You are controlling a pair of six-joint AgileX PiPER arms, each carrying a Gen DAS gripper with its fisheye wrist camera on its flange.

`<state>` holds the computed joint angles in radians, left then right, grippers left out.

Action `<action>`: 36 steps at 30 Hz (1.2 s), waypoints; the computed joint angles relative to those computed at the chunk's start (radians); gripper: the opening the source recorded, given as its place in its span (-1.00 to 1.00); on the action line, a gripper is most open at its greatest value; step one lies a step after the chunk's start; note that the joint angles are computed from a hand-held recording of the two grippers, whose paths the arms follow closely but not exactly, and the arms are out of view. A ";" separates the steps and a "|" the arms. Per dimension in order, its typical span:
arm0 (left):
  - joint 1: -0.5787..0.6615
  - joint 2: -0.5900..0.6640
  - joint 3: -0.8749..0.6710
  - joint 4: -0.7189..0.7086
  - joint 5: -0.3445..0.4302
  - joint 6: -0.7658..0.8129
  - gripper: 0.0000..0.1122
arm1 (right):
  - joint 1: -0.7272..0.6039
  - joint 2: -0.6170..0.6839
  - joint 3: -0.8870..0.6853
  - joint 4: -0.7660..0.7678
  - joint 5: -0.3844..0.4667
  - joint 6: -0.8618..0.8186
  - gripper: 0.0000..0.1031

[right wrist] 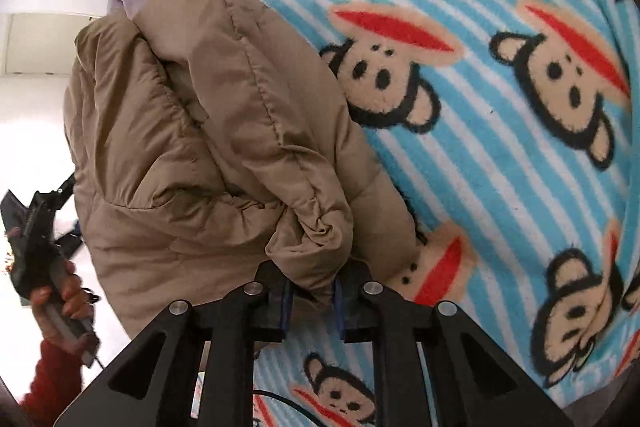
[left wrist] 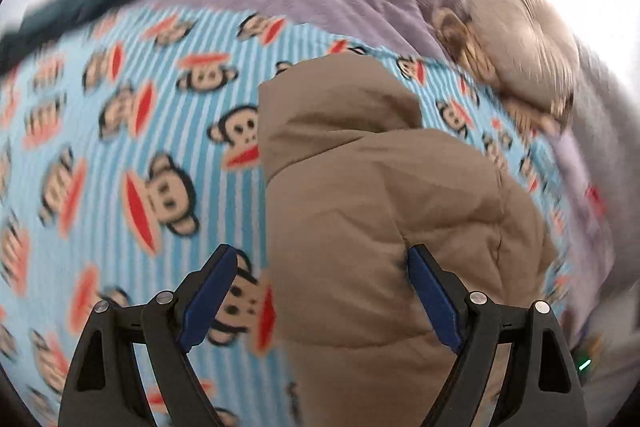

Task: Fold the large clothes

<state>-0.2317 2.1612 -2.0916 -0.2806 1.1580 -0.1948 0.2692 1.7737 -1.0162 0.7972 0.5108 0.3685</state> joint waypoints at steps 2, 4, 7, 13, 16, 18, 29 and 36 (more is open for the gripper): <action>0.014 0.013 0.026 -0.082 -0.006 0.007 0.55 | -0.048 -0.004 0.004 0.094 0.060 -0.085 -0.66; -0.008 0.041 0.001 -0.078 0.007 0.019 0.55 | -0.090 -0.039 -0.013 0.058 0.114 -0.091 -0.48; -0.032 0.050 -0.009 -0.062 -0.002 0.035 0.55 | -0.109 -0.146 -0.086 -0.175 0.169 0.010 -0.21; -0.037 0.057 -0.017 -0.069 -0.006 0.023 0.55 | -0.221 -0.141 -0.197 -0.156 0.196 -0.081 -0.11; -0.046 0.050 -0.014 -0.062 -0.007 0.026 0.55 | -0.224 0.045 -0.275 -0.031 0.201 -0.196 -0.83; -0.059 0.046 -0.016 -0.043 -0.011 0.012 0.55 | -0.246 0.162 -0.313 0.102 0.227 -0.314 -0.83; -0.187 0.133 -0.192 0.175 0.057 -0.113 0.56 | -0.213 0.390 -0.520 0.055 0.302 -0.313 -0.82; -0.180 0.110 -0.153 0.169 0.047 -0.103 0.57 | -0.207 0.201 -0.437 -0.198 0.332 -0.123 0.41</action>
